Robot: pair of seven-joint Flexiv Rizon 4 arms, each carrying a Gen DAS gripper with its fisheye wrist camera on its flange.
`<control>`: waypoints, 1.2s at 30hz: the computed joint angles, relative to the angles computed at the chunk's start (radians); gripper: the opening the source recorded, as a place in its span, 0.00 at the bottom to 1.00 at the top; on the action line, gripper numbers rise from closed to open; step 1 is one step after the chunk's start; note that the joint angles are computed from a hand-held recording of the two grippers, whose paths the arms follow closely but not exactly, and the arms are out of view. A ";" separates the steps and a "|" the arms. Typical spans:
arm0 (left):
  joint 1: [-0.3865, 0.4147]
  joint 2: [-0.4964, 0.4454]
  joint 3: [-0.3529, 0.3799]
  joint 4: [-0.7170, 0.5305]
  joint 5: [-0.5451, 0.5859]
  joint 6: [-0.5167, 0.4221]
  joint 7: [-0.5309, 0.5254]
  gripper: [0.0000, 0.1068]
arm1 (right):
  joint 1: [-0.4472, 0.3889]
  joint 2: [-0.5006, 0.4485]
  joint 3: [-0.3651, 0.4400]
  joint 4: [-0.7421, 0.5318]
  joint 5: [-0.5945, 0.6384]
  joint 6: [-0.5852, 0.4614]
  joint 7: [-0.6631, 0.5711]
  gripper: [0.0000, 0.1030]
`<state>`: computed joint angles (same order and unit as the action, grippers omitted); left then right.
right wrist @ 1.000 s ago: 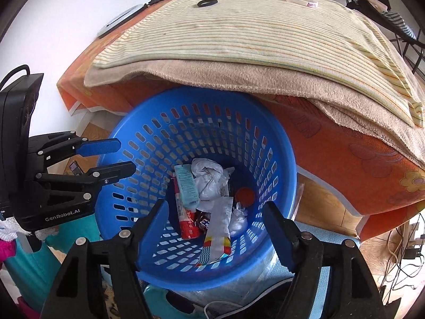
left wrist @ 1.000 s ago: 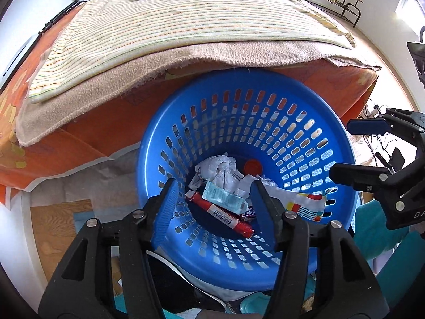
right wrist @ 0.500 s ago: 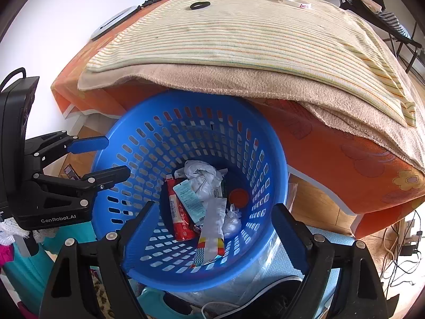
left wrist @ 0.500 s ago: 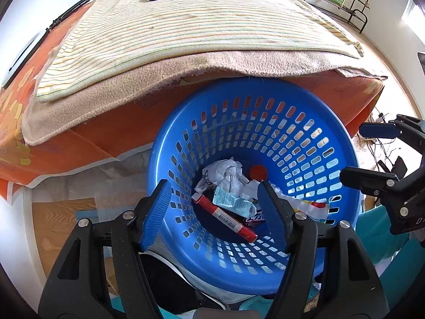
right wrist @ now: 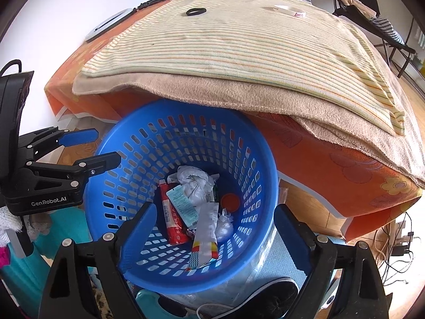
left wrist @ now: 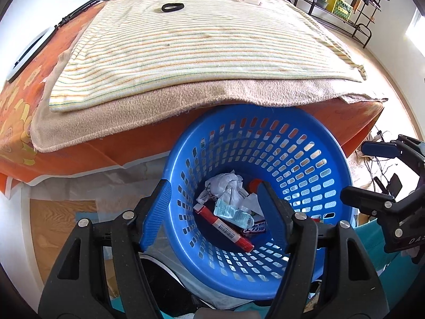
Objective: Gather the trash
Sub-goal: 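Move both tools back over the bed toward the hair tie and wristband, then lower the left tool toward the black hair tie while the right tool approaches the white wristband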
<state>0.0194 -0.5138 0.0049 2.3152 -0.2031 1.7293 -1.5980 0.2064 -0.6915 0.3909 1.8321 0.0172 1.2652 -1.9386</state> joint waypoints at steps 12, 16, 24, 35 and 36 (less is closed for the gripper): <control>0.008 0.063 0.019 -0.065 0.002 -0.026 0.030 0.65 | -0.038 0.027 0.061 -0.012 0.052 0.038 -0.056 0.89; -0.001 0.064 0.040 -0.117 -0.003 -0.060 0.052 0.65 | -0.044 0.033 0.073 -0.027 0.066 0.049 -0.071 0.89; 0.010 0.035 0.063 -0.240 -0.007 -0.131 0.093 0.65 | -0.035 0.022 0.065 -0.096 0.056 0.068 -0.065 0.89; 0.105 -0.078 0.031 -0.426 -0.068 -0.218 0.120 0.65 | -0.019 -0.100 0.060 -0.348 0.028 0.053 -0.097 0.95; 0.106 -0.092 0.035 -0.446 -0.068 -0.228 0.123 0.65 | -0.009 -0.118 0.053 -0.384 0.027 0.045 -0.087 0.99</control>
